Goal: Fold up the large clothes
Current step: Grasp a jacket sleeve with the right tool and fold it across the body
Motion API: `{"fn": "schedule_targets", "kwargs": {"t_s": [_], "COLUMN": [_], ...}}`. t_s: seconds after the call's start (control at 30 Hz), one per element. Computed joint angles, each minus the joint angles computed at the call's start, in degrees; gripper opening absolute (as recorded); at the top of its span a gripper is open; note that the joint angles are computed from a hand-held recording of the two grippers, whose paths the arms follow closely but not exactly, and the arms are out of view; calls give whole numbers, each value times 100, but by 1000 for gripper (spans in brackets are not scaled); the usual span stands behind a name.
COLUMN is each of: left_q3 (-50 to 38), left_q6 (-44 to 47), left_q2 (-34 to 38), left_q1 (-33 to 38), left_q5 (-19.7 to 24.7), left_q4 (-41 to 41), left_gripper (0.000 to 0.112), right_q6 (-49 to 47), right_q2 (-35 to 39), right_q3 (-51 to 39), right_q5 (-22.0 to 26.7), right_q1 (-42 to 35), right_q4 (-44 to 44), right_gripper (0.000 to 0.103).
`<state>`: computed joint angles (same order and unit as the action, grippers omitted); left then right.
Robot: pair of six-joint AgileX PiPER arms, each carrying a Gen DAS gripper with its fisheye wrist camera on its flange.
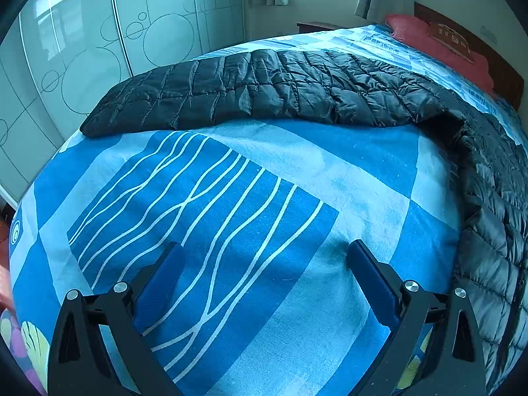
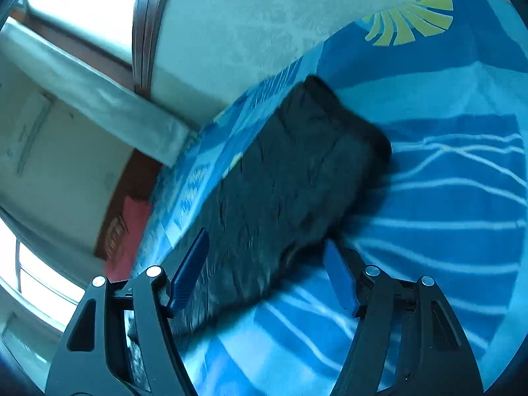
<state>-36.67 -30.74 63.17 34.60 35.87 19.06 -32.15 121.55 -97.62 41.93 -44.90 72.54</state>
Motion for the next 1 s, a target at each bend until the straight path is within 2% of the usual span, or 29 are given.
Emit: {"fn": "schedule_targets", "kwargs": {"t_s": [0.07,0.13,0.17,0.2,0.23,0.3,0.5,0.6,0.7,0.87,1.0], "left_q3": [5,-9,-21,-27,-11,-4,24,26,33,48,87], "left_q6": [-107,-336,-394,-442,-498,-588,-660,-560,-566,-454,-512], "left_q2": [2,65,91,101,76,95,118,91,67,35,7], "left_q1": [-53,-174,-200,-223,-261,-299,-309,-252,-255,-174,-200], "left_q5": [28,48,57,72,101,92,32,16,37,-3,-34], "left_q4": [97,267,329,377,421,484,542,463,483,413,436], "left_gripper": [99,99,99,99,99,99,99,99,99,99,99], "right_q6": [105,494,768,916,883,800,-563,-1395,-1745,-1517,-360], "right_q2": [20,76,138,203,232,228,-693,-1383,-1905,-2383,-2385], "right_q3": [-73,-200,-312,-413,-432,-464,374,887,1151,1302,1218], "right_q5": [-195,-496,-607,-606,-529,-498,-954,-1112,-1162,-1312,-1795], "right_q1": [40,149,197,202,161,157,523,977,1568,2827,4265], "right_q4": [-188,-688,-1015,-1210,-1177,-1090,-595,-272,-272,-854,-2296], "right_gripper": [66,45,39,20,10,6,4,4,4,4,4]}}
